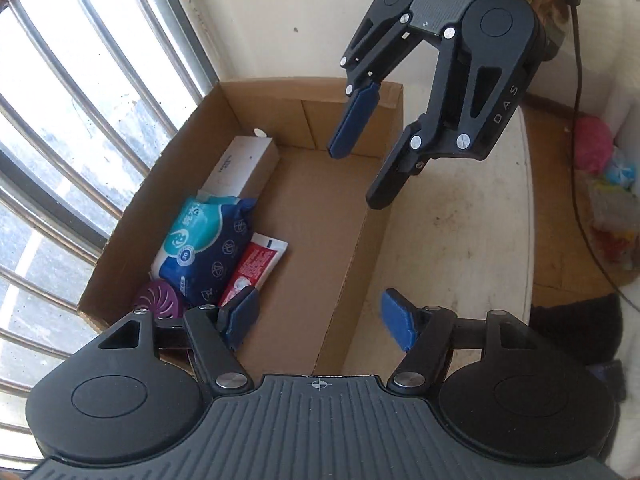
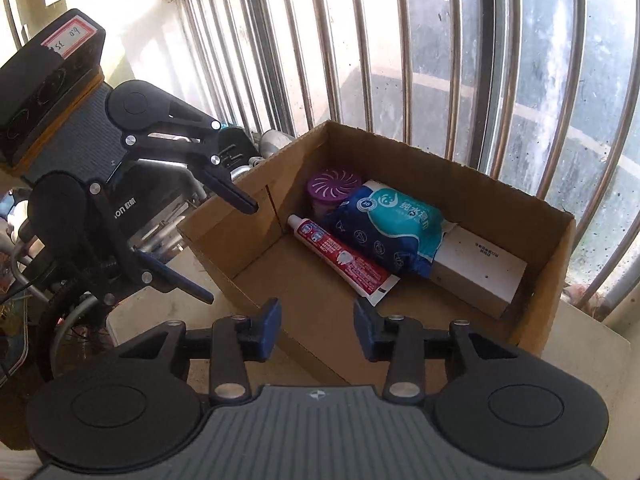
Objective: Organize objects
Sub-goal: 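Withdraw the left tool upward away from the box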
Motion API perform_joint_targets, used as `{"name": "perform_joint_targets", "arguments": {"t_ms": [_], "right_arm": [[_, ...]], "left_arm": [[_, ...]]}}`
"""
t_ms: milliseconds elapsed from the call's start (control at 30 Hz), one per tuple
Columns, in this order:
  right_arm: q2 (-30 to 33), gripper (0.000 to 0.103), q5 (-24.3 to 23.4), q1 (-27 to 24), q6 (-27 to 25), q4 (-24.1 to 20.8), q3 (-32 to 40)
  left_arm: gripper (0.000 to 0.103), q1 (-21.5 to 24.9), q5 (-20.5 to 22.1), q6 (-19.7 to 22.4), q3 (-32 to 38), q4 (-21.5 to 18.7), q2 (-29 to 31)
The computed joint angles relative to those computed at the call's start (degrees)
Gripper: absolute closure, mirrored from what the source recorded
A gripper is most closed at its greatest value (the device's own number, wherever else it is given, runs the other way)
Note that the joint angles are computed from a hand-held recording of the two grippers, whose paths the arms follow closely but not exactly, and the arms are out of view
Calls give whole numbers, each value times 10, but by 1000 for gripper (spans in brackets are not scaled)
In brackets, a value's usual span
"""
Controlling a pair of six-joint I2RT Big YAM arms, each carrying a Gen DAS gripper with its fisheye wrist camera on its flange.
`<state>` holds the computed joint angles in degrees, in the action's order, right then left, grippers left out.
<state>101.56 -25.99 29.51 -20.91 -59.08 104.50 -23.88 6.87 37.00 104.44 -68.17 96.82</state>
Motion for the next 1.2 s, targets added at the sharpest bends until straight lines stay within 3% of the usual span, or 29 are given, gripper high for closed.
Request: {"name": "perform_joint_targets", "arguments": {"t_ms": [33, 67, 167, 233, 267, 300, 400, 467, 533, 667, 967, 1133, 1200], "right_arm": [[-2, 47, 9, 2, -16, -2, -5], [-5, 47, 17, 7, -16, 6, -16], [1, 47, 22, 12, -33, -10, -15], [6, 47, 66, 20, -43, 3, -15], [6, 49, 98, 26, -46, 16, -21], [-1, 52, 127, 29, -42, 41, -39], [-5, 56, 118, 28, -16, 57, -54], [-19, 57, 118, 27, -22, 80, -83], [-20, 59, 105, 24, -18, 71, -82], [-20, 60, 81, 16, -23, 62, -81], [-36, 60, 67, 18, -36, 75, -107], [-40, 60, 42, 10, -27, 78, -120], [-46, 60, 31, 4, -28, 80, -127]], "left_arm": [[35, -3, -4, -4, 1, -13, 5], [35, -6, -12, -8, 7, -30, 12], [39, 0, -39, 24, -3, -35, 32], [50, 13, -46, 37, 23, -44, 81], [50, 15, -47, 32, 31, -56, 89], [50, 15, -51, 30, 22, -50, 88], [55, 14, -70, 47, -9, -14, 77], [72, 16, -76, 34, -23, -3, 65], [80, 12, -98, 38, -45, 7, 48], [80, 1, -100, 35, -105, 22, 2], [79, -30, -115, 29, -206, 7, -92], [78, -38, -111, 19, -263, 36, -147], [75, -37, -107, 9, -290, 65, -166]]}}
